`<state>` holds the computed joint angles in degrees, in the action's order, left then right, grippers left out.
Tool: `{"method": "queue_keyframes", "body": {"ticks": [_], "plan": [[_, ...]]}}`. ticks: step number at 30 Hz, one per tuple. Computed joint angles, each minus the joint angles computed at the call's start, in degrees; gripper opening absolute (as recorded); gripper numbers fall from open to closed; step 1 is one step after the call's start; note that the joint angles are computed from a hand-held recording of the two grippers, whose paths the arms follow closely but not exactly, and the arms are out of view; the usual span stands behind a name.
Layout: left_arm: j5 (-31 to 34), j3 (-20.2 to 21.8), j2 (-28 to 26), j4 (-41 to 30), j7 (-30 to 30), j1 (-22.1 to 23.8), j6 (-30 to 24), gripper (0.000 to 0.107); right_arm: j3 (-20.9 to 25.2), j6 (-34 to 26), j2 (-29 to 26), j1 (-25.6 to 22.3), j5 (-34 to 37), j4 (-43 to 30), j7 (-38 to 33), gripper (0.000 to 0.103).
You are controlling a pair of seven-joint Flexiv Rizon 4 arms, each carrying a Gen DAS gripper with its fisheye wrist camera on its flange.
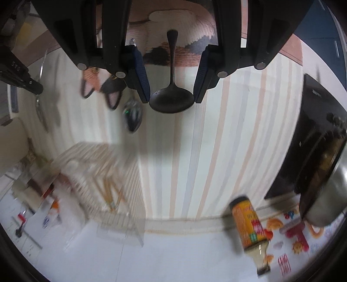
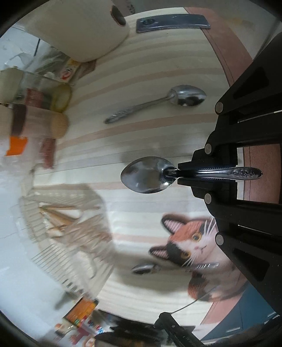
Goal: Organize utensils
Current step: 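Carry both spoons over the clear basket and open both tools to drop them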
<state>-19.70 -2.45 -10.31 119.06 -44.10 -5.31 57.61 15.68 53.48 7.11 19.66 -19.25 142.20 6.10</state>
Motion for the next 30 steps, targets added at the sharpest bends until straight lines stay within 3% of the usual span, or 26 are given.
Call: {"method": "queue_keyframes", "body": {"ticks": [11, 13, 17, 23, 30], "plan": [[-12.45, -2.41, 3.81, -5.37, 6.49, -1.71, -2.41, 0.038, -1.79, -1.26, 4.28, -5.26, -9.82, -3.76, 0.21, 0.006], [-13.79, -2.46, 3.96, -6.97, 6.94, -2.17, -3.76, 0.038, -2.47, 0.08, 4.44, -6.4, -10.58, -4.58, -0.95, 0.006], [-16.3, -2.94, 3.25, -11.58, 6.04, -2.94, -7.84, 0.038, -4.72, 8.38, 3.05, -8.83, -9.13, -5.86, -4.05, 0.006], [-12.4, -4.36, -4.03, -22.74, -0.89, -4.02, -14.8, 0.038, -7.56, 14.18, -2.57, -11.33, -4.93, -10.74, -10.82, 0.006], [-3.42, -5.08, -16.41, -37.56, -12.07, -6.11, -23.35, 0.038, -9.74, 15.26, -11.55, -12.11, 7.56, -17.68, -21.21, 0.006]]}}
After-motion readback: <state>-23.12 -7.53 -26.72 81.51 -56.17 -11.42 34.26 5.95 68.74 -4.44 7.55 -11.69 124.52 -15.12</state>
